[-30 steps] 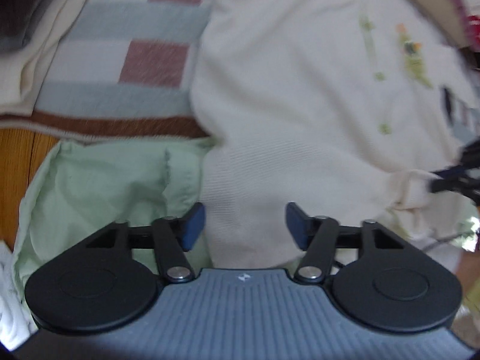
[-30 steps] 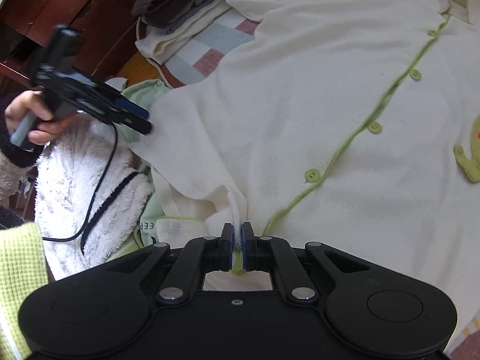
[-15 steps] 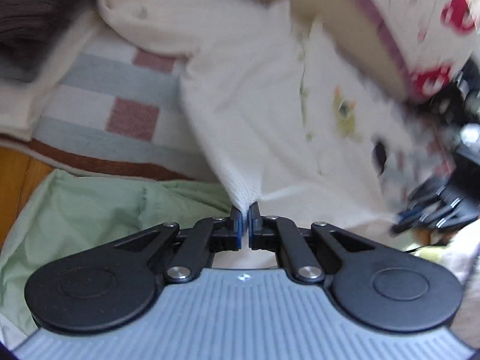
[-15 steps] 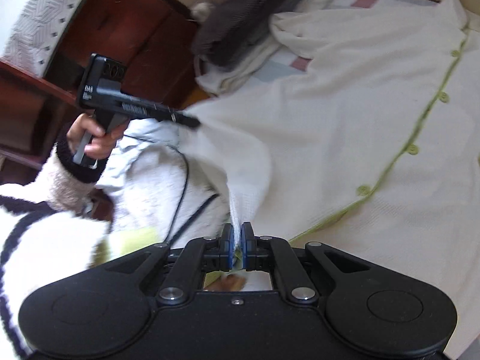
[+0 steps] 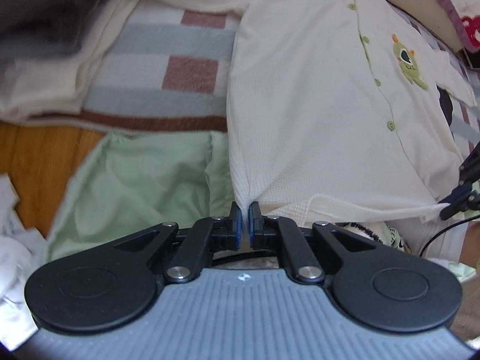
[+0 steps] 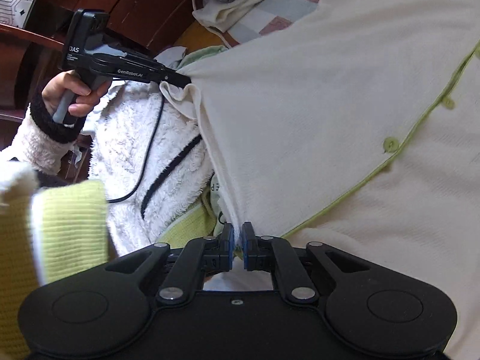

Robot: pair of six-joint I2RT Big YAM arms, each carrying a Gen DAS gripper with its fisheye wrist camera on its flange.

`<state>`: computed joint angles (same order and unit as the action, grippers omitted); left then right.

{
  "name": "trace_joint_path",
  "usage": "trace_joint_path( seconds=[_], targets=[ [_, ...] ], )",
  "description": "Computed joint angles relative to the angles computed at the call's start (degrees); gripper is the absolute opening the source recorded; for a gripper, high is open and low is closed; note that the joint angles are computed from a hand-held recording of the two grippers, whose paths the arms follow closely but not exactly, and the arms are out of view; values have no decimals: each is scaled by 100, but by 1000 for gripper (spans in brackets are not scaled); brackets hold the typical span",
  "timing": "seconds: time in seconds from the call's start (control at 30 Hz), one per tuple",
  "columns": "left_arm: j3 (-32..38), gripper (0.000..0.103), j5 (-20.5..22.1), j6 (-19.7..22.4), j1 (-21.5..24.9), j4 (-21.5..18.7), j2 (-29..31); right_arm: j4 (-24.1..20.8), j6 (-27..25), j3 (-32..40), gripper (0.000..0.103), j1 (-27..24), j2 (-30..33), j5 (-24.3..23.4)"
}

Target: Fold clothes

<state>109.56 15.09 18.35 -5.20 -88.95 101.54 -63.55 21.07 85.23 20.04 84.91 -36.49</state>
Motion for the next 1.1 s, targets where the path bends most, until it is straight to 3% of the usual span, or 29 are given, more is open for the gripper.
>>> trace_joint_path(
  seconds=[0.03,0.1,0.2,0.27,0.33,0.47,0.5,0.53,0.57,0.67,0.8,0.83,0.9,0.93,1.0,1.1],
  targets=[
    [101,7,22,41,-8,14,2,-65,9,47,20,-38,-9,-8],
    [306,25,267,77,21,130,-19,-311,-56,245,38,-158,2,131],
    [463,55,824,-174,97,628,-105,-563,-65,612,42,-391,50,559],
    [581,56,1100,-513,127,968,-31,-612,53,870,42,-589,98,864],
    [834,56,1083,-969,82,1184,228,-820,184,1401,42,-672,334,1635],
    [1667,56,283,-2084,-195,1573,1095,-1887,-196,3431,42,-714,1525,2911],
    [1963,59,189,-2532,-220,1691,1400,-2056,-262,3954,46,-697,1857,3109],
    [2517,64,346,-3090,-198,1539,1829,-2193,-315,4468,56,-691,2186,3303],
    [3058,65,429,-3551,-191,1419,2231,-2068,-290,4710,61,-714,2393,3488],
    [3915,65,-286,-4093,-308,1715,2933,-1011,-187,4321,62,-799,2560,3580],
    [4020,67,-1933,-3300,-522,2305,3294,1100,-499,2778,61,-757,2303,3766],
    [3848,67,-2208,-3166,-551,2583,3294,1592,-583,2449,61,-741,2261,3843],
    [3072,67,-2248,-3343,-522,3349,3074,2261,-643,1932,61,-710,2145,4046],
    [2938,67,-2175,-3485,-490,3536,3074,2397,-517,1801,61,-730,2119,4029],
    [3223,67,-1839,-3797,-393,3439,3311,2437,-194,1671,61,-835,2078,3784],
    [3929,68,-1649,-3891,-338,3216,3779,2221,-293,1663,61,-981,2057,3783]
  ],
)
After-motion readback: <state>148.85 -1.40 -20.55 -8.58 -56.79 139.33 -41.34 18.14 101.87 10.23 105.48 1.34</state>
